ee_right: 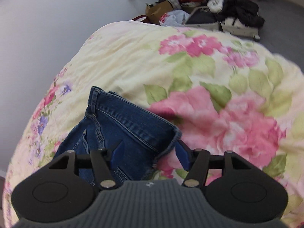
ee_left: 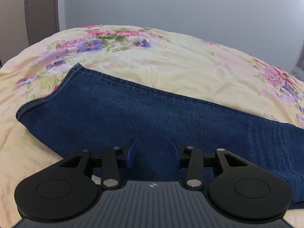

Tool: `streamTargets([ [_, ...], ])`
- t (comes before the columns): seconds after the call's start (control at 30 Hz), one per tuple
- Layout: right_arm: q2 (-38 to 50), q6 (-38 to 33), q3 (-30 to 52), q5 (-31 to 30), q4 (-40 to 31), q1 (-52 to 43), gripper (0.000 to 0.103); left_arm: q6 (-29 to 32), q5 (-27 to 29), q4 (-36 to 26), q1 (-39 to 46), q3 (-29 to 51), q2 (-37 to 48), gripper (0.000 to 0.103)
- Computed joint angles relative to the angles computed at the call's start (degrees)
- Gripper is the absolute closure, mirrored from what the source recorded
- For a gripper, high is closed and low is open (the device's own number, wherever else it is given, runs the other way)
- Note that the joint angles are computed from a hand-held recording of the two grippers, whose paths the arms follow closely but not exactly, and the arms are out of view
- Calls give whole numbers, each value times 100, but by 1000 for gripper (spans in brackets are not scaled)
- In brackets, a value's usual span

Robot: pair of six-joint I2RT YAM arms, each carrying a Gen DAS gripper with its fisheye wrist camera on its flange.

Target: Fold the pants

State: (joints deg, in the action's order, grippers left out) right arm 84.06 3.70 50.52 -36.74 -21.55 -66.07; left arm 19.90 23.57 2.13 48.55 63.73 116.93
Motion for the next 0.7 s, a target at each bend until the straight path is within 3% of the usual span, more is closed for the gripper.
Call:
streamTargets([
  [0.1,596,696,-192,-651,771,-269,44,62,-411,-75,-144,3,128,56],
  [0.2,876,1114,-305,-868,1492,-221,49,84,-612,40,-230,-54,162,56],
  [0.27,857,1060,-132,-859,1367,-65,78,145,-748,-4,-295,-6,183,55],
  [0.33,434,497,-71,-718,1220,130,88,142,-832,-18,-343,22,207,55],
  [0.4,-233,-370,-289,-296,1591,353,94,137,-844,13,-360,32,244,55],
  [0.47,-261,-1035,-163,421,1418,646,95,133,-815,125,-352,-11,278,55],
  [0.6,366,-1133,-72,1397,1470,955,95,177,-791,106,-349,17,290,55],
  [0.7,453,-846,-119,1716,1592,1091,89,265,-731,-67,-320,123,253,55],
])
